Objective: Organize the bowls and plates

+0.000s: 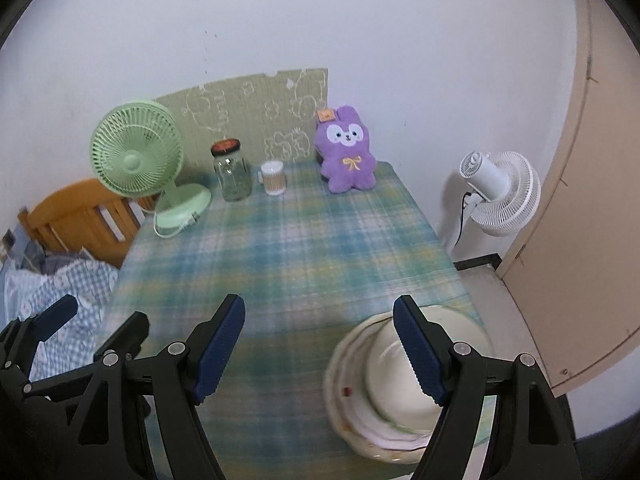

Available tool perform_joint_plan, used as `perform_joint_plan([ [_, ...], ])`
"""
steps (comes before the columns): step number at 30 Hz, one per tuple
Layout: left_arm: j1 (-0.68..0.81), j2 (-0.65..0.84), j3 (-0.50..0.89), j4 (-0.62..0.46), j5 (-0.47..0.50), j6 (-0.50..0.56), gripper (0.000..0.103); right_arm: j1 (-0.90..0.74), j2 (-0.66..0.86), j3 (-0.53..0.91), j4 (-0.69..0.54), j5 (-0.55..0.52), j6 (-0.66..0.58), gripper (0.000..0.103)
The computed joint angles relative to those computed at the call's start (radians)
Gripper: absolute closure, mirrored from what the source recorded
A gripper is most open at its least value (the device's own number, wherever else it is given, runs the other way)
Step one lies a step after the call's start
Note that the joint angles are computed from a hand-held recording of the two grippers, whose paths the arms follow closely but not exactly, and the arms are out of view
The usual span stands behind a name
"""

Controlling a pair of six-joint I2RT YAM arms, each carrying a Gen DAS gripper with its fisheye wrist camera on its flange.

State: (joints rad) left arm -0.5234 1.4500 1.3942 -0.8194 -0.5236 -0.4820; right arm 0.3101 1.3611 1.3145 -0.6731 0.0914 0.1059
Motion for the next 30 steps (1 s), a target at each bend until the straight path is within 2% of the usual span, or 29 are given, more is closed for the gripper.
perform_joint_plan([
  [6,0.046,-0.127,-0.173,0.065,0.010,0.074,0.013,0.144,-0.070,-0.129,0.065,0.079,0.087,0.024],
  [11,0.047,-0.215,-0.312,0.121,0.023,0.073,0.013,0.207,-0.112,-0.237,0.114,0.135,0.114,0.023],
  [14,0.028,-0.257,-0.377,0.141,0.012,0.036,0.011,0.231,-0.148,-0.320,0.159,0.163,0.121,0.020],
  [21,-0.083,-0.301,-0.460,0.129,-0.106,-0.094,0.004,0.229,-0.249,-0.457,0.225,0.150,0.098,0.018],
  [30,-0.251,-0.298,-0.452,0.073,-0.283,-0.263,0.002,0.149,-0.397,-0.549,0.263,0.100,0.022,0.012],
])
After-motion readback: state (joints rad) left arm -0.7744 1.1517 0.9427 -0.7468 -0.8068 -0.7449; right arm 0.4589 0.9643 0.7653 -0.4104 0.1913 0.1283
